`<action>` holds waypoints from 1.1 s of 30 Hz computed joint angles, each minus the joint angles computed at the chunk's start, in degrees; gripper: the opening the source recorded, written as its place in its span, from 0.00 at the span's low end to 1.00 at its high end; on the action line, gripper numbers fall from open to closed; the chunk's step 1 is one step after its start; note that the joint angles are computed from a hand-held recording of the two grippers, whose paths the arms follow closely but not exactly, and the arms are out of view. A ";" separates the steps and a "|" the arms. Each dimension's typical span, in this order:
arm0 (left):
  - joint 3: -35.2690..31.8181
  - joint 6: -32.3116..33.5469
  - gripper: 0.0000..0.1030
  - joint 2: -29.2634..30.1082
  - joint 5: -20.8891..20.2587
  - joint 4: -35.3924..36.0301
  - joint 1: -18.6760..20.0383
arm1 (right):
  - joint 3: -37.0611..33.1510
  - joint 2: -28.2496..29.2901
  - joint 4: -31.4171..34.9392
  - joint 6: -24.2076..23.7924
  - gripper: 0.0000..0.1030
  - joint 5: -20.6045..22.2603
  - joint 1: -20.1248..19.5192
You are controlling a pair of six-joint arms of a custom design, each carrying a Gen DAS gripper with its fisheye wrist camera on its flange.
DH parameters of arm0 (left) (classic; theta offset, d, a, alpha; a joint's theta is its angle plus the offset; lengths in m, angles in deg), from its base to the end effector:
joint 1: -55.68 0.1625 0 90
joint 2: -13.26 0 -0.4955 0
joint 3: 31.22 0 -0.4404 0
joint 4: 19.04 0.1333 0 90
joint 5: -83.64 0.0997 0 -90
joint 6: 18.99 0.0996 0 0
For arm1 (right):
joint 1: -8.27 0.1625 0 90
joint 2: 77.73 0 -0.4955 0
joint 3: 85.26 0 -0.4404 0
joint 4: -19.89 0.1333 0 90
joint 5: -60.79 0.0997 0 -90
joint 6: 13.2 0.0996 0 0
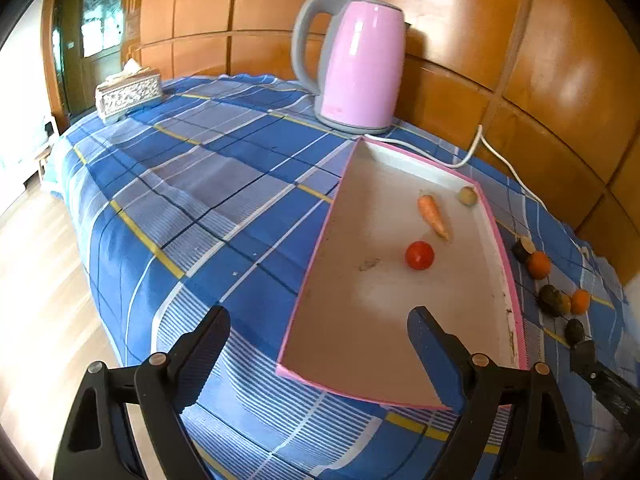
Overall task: Organize fruits
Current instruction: 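Carry the brown piece into the tray and open the right gripper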
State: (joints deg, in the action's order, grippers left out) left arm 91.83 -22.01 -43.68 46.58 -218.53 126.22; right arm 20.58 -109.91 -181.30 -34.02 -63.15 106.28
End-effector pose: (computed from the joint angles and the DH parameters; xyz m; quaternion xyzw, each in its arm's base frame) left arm 0.0133 -0.6011 0.2000 -0.0441 0.8468 -0.4052 0.3417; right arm 0.1707 -0.6553 -0.0010 0.1345 -0.9005 0.2749 0.3090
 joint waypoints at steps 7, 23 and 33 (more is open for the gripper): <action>-0.06 -1.50 0.88 -0.28 0.04 0.80 0.48 | -1.93 0.29 4.37 -1.94 0.35 4.14 2.31; -0.29 -3.61 0.89 -1.02 -0.69 3.14 1.63 | -14.06 7.76 16.29 -6.00 0.50 8.81 7.09; 0.02 -2.07 0.89 -1.16 -3.36 3.06 1.27 | -8.53 6.17 2.92 -6.37 0.53 1.75 6.10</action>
